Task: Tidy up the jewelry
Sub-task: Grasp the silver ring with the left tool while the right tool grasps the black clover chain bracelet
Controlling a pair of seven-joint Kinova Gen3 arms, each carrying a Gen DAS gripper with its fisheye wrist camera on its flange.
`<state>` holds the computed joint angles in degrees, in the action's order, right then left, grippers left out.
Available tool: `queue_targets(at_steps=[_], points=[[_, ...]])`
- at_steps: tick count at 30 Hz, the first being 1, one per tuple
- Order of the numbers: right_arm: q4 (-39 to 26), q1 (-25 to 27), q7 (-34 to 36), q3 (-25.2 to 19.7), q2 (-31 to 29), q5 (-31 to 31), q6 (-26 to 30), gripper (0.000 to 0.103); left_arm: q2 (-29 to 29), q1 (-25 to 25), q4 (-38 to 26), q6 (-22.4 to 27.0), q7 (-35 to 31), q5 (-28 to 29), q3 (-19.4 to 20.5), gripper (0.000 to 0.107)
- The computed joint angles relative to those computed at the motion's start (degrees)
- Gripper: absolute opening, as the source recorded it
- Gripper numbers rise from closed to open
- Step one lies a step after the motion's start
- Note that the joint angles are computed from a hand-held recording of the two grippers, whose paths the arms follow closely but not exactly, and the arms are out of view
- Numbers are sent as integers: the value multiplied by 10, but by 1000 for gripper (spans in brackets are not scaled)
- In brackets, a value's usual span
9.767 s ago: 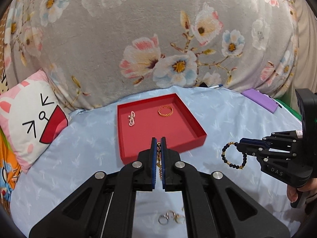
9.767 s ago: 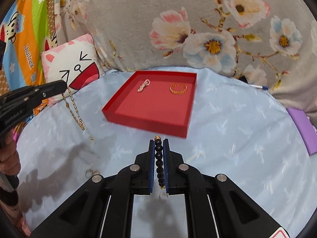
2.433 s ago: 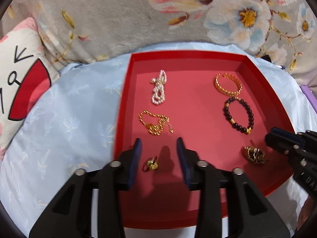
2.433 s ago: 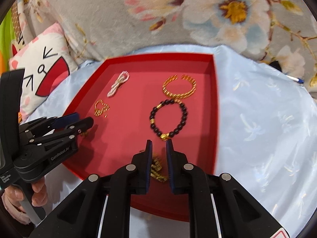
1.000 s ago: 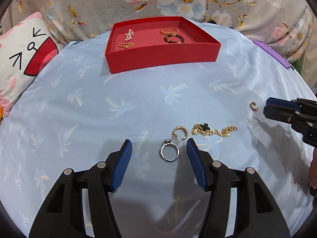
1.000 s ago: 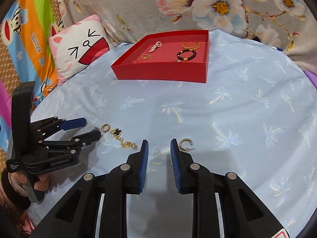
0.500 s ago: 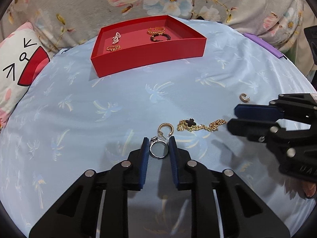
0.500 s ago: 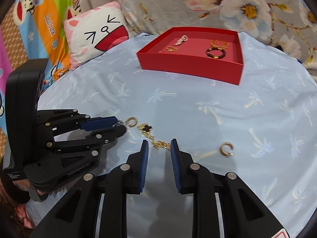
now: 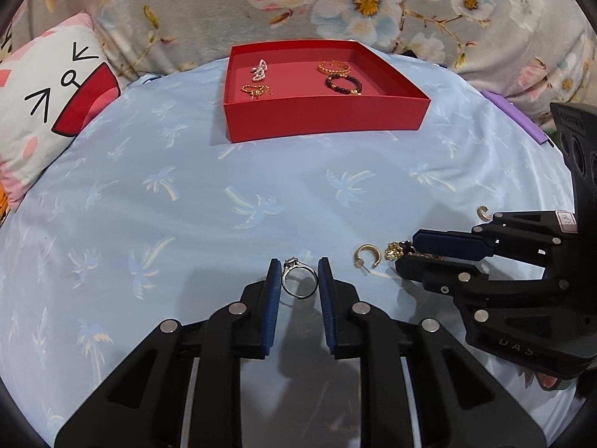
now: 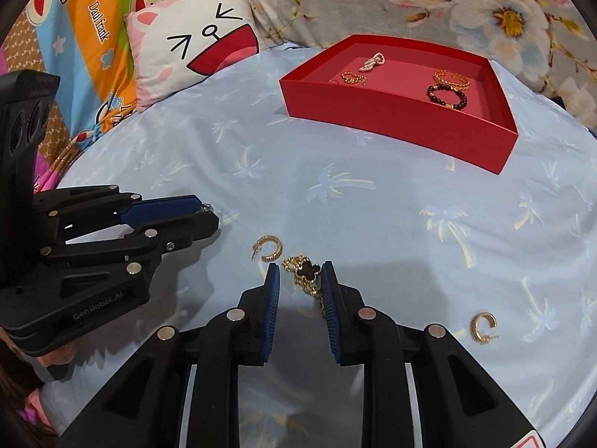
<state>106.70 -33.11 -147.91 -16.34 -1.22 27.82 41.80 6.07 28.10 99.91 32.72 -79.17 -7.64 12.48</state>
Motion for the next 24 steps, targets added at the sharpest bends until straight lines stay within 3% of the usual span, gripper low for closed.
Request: queue_targets(at_steps=[4, 8, 15, 24], points=[[-2, 0, -1, 1, 3, 2, 2, 21, -3, -7, 3, -5, -19, 17, 2, 19], [-2, 1, -1, 5, 3, -1, 1, 11, -6, -11, 7, -8, -36, 32, 4, 19], [9, 5, -10, 2, -10, 1, -4, 11, -5, -11, 5, -6, -38, 35, 3, 19], [11, 46, -30, -28, -81, 18, 17, 11, -14, -20, -8, 1, -67, 63, 6, 19]])
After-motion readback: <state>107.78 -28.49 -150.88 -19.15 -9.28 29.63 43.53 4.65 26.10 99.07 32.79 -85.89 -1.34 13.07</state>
